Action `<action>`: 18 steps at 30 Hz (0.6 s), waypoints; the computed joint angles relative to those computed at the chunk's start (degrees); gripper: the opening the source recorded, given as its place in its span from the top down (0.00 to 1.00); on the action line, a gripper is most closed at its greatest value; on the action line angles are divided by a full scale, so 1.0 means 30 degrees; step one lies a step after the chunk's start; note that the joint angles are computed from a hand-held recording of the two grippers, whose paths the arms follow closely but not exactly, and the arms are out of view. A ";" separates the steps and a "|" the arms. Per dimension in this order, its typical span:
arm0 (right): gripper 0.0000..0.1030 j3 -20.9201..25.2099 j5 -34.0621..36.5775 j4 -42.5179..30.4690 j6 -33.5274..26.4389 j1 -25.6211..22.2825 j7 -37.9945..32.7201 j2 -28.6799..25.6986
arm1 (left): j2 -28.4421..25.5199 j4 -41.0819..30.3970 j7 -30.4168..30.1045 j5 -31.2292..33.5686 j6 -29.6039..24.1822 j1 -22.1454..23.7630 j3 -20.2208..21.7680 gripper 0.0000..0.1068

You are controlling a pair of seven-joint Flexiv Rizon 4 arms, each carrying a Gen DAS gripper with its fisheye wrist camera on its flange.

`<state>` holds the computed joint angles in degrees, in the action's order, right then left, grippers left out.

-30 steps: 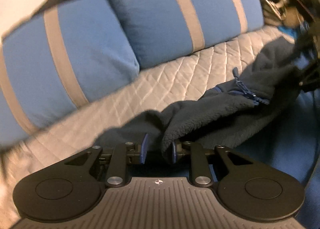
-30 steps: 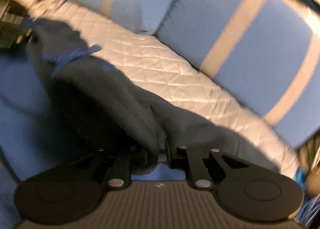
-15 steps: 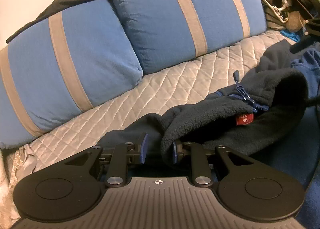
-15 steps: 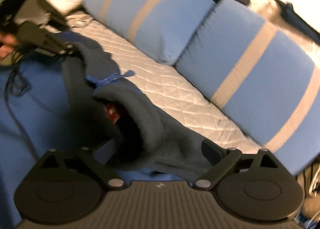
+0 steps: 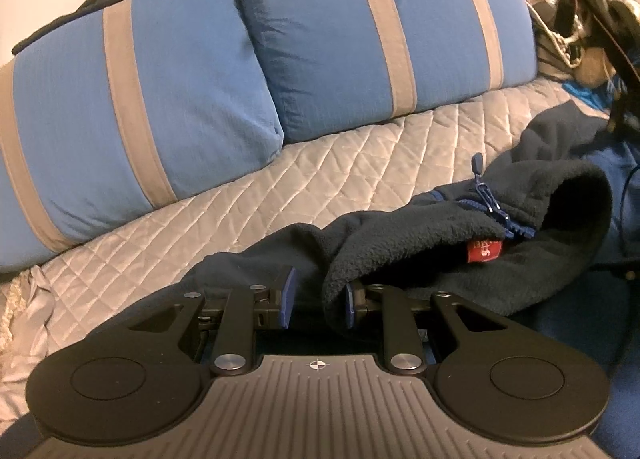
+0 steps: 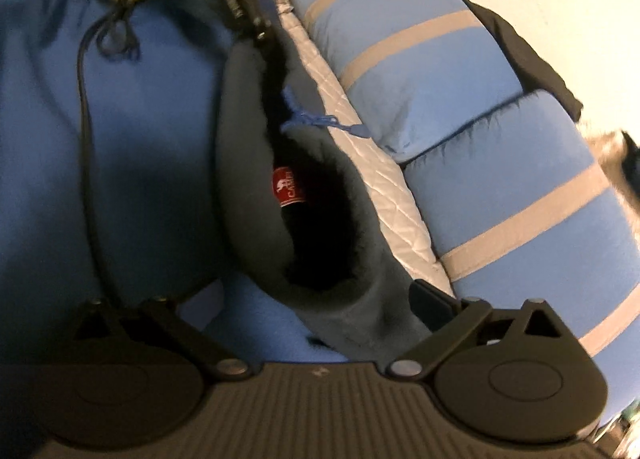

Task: Fold clothes

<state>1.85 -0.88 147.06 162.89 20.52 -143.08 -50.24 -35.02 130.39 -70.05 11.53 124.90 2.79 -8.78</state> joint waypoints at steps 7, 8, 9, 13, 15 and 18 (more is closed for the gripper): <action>0.71 0.0195 0.0634 -0.0807 0.0927 0.0311 0.0427 -0.0653 | -0.0182 -0.0103 -0.0574 0.0891 0.0445 0.0851 -0.0636 0.76; 0.80 0.0195 0.0774 -0.0926 0.0862 0.0326 0.0696 -0.0575 | -0.0218 -0.0142 -0.0724 0.1040 0.0657 0.0962 -0.0743 0.74; 0.81 0.0198 0.1042 -0.1111 0.0819 0.0369 0.1006 -0.0513 | -0.0254 -0.0188 -0.0885 0.1195 0.0873 0.1062 -0.0840 0.70; 0.84 -0.0120 0.2358 -0.2003 0.0621 0.1017 0.1611 -0.0445 | -0.0297 -0.0254 -0.1439 0.0905 0.2547 0.0473 -0.0364 0.46; 0.84 -0.0328 0.3105 -0.2592 0.0422 0.1444 0.1813 -0.0493 | -0.0377 -0.0224 -0.2006 0.1462 0.3750 0.0750 -0.0422 0.31; 0.85 -0.0643 0.3850 -0.3463 0.0091 0.1858 0.2096 -0.0571 | -0.0139 -0.0173 -0.2716 0.2546 0.4370 0.1237 -0.0522 0.29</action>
